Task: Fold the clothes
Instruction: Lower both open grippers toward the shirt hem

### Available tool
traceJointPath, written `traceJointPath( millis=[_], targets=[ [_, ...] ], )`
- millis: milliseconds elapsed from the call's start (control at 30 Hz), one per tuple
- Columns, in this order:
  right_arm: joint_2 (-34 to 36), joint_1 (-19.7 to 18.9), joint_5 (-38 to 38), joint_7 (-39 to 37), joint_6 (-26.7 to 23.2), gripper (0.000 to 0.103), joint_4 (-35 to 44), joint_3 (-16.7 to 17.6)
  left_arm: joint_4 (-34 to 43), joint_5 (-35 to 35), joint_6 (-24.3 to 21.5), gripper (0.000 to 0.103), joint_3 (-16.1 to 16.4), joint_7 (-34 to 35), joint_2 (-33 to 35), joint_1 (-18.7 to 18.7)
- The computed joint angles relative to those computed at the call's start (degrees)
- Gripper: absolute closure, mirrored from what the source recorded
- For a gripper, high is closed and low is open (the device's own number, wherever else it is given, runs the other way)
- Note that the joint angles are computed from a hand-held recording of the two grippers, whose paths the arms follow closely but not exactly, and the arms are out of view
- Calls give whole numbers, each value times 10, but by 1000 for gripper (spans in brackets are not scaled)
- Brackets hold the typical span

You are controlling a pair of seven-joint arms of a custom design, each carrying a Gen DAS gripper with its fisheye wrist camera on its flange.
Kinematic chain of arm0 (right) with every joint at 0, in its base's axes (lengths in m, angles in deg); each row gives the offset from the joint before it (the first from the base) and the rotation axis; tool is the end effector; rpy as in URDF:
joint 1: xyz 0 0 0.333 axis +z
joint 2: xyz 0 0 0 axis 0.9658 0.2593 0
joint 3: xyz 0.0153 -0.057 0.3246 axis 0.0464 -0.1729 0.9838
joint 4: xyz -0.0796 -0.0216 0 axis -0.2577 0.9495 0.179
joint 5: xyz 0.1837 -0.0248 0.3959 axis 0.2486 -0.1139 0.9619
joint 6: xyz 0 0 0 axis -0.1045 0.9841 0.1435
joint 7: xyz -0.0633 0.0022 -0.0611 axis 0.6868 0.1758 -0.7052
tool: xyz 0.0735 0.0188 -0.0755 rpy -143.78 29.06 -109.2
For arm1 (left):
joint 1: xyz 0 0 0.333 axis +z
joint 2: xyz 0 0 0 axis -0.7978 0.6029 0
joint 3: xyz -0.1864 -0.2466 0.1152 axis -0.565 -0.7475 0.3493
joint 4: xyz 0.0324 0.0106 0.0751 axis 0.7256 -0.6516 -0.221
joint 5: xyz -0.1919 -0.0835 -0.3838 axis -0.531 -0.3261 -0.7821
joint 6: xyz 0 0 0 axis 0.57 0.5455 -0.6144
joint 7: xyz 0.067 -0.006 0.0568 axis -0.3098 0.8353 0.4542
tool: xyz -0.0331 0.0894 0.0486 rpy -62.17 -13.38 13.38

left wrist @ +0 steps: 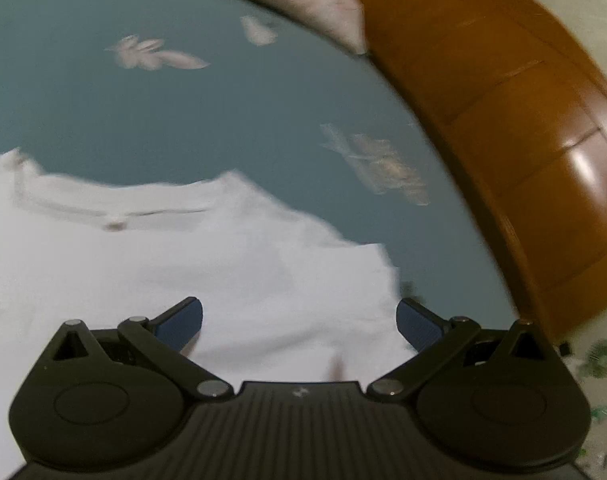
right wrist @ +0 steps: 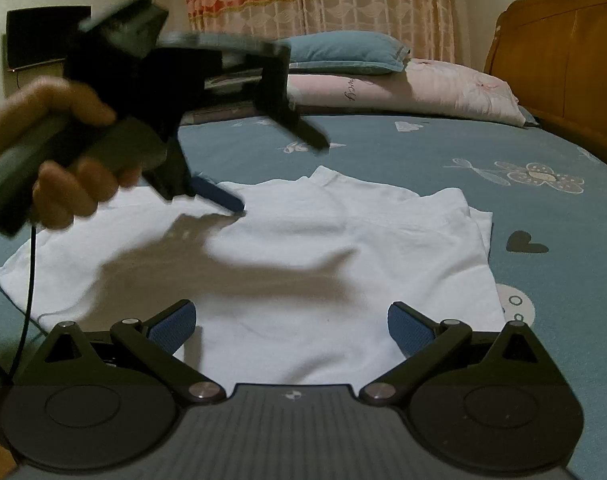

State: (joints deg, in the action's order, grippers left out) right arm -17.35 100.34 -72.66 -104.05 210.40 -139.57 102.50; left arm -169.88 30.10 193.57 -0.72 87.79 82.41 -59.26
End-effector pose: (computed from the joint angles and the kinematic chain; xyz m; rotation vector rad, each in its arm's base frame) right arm 0.4327 0.3767 0.4569 -1.5170 1.5858 -0.8018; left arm 0.6642 -0.2532 0.5269 1.4687 -2.2136 1.1895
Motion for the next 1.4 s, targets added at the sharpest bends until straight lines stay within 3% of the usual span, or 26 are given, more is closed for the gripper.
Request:
traceJointPath(
  millis=[133,267,367,500,667,967,1233,1400],
  targets=[
    [1,2,6,-11,-4,0,1,1,5,16,-19,1,-6,15,5,-10],
    [1,3,10,-17,-6,0,1,1,19,73,-4,1,-3,-20,29,-28],
    [2,3,14,-21,-8,0,1,1,24,78,8,1,-5,-30,28,-27],
    [2,3,15,-22,-7,0,2,0,5,67,29,1,-7,6,-3,-19],
    [3,2,16,-21,-7,0,3,0,-74,74,51,1,13,27,-77,-12],
    [14,9,34,-43,-33,0,14,2,-227,108,84,1,56,0,-207,-9],
    [14,17,37,-54,-50,0,13,2,-286,106,108,1,74,-19,-225,-7],
    [17,21,42,-61,-67,0,14,5,-316,63,115,1,87,30,-246,-13]
  ],
)
